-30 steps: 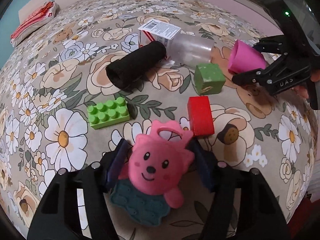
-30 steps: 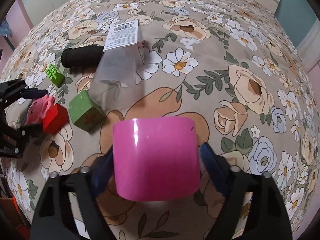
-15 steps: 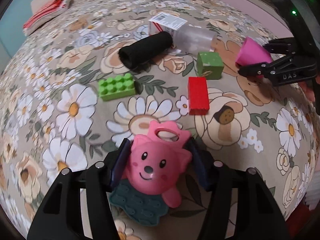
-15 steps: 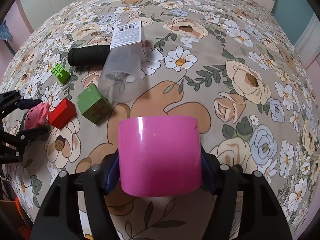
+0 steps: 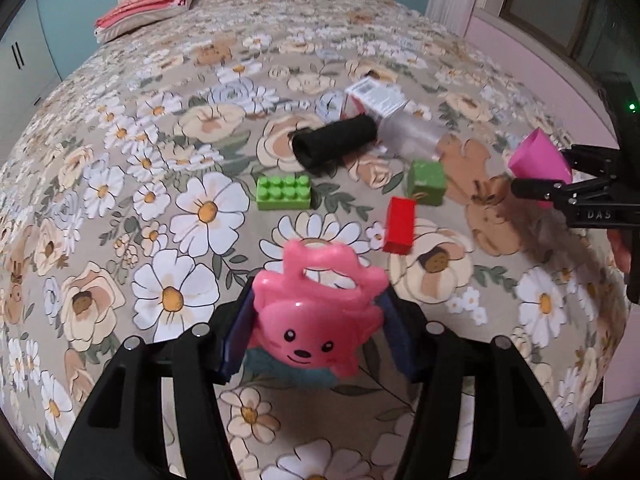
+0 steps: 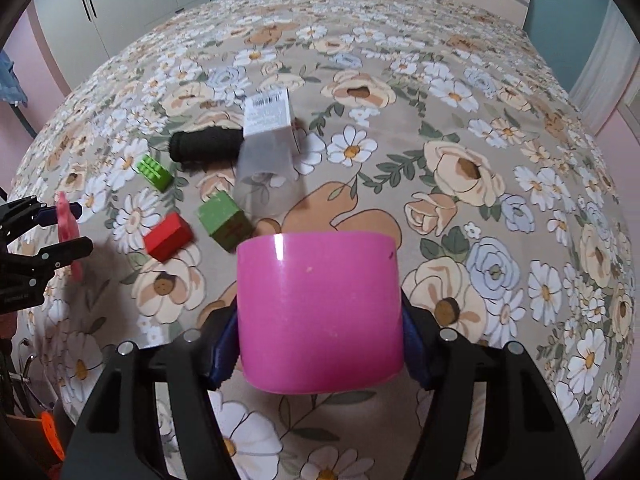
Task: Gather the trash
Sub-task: 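Carry the pink cup and pink bear toy with both tools to the bin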
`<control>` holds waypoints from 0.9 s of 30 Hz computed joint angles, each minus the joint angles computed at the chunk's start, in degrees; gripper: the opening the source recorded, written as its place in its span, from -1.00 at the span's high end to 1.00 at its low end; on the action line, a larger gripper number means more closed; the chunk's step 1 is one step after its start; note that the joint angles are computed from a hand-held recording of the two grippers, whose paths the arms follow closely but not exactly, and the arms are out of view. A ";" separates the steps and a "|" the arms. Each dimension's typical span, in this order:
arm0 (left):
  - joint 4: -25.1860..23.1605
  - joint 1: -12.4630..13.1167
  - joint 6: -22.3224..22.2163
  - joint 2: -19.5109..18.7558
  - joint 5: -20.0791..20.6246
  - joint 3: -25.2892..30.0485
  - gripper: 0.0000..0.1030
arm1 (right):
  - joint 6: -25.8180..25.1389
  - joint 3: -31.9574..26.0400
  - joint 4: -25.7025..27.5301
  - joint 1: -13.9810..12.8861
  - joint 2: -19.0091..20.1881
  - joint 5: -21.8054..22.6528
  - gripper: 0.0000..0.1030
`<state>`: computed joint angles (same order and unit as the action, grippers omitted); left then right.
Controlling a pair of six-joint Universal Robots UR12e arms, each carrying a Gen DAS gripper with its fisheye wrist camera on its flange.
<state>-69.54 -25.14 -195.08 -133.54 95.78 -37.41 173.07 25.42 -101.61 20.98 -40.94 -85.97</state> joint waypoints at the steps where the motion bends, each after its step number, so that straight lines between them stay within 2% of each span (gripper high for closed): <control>1: 0.45 -0.16 0.00 0.33 0.38 -0.32 -0.13 | -0.07 0.79 -0.54 0.01 -0.53 0.17 -0.32; 18: 4.59 -2.06 -0.85 4.85 1.89 -4.97 -0.13 | 0.62 10.30 -7.40 0.51 -7.55 0.93 -0.32; 27: 6.84 -3.94 -1.66 8.84 3.92 -8.93 -0.13 | 0.38 18.06 -12.02 1.15 -13.64 0.84 -0.32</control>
<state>-62.70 -29.08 -196.73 -124.70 99.70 -46.34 173.45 43.48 -113.62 22.14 -54.58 -85.13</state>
